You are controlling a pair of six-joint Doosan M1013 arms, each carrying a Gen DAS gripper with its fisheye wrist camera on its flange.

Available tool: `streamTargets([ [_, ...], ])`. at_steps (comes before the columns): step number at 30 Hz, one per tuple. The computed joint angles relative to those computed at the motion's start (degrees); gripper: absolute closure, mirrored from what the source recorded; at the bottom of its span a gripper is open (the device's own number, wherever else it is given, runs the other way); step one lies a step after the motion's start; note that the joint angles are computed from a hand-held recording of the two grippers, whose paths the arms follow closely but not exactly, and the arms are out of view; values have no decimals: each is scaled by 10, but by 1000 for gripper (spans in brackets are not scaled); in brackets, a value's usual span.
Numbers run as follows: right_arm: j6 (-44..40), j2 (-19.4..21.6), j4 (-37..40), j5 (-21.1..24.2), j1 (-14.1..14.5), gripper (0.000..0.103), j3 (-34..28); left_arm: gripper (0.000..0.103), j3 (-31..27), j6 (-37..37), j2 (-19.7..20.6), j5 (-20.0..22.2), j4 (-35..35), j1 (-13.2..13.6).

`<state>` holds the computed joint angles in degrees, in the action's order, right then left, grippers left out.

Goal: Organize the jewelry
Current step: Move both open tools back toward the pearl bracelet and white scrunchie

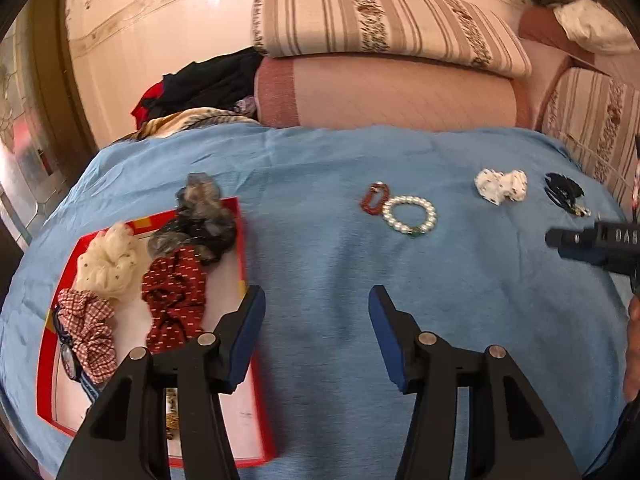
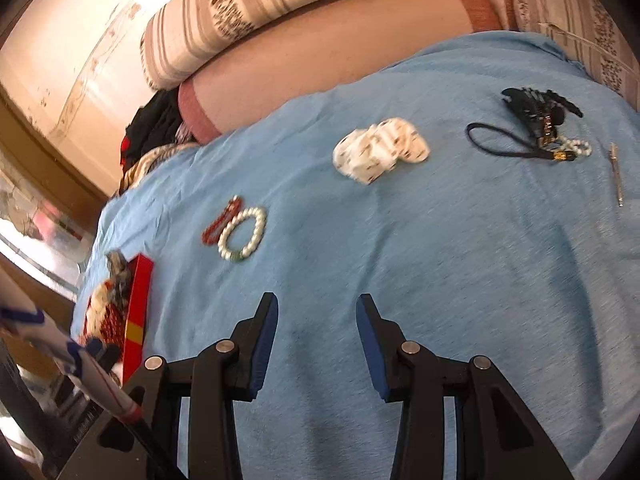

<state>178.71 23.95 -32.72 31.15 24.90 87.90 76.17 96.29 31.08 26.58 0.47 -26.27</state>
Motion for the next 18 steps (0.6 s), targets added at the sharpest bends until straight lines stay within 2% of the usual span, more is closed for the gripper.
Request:
streamTargets([
  [7, 38, -14, -35, 6, -16, 59, 4, 46, -19, 0, 10, 28, 2, -19],
  [12, 53, -14, -65, 33, -32, 58, -5, 44, -55, 18, 32, 83, -37, -26],
  [14, 72, -16, -81, 27, -34, 58, 5, 42, -72, 20, 42, 105, -50, -27],
  [18, 57, -19, -47, -9, -45, 58, 20, 36, -111, 5, 67, 140, -58, -30],
])
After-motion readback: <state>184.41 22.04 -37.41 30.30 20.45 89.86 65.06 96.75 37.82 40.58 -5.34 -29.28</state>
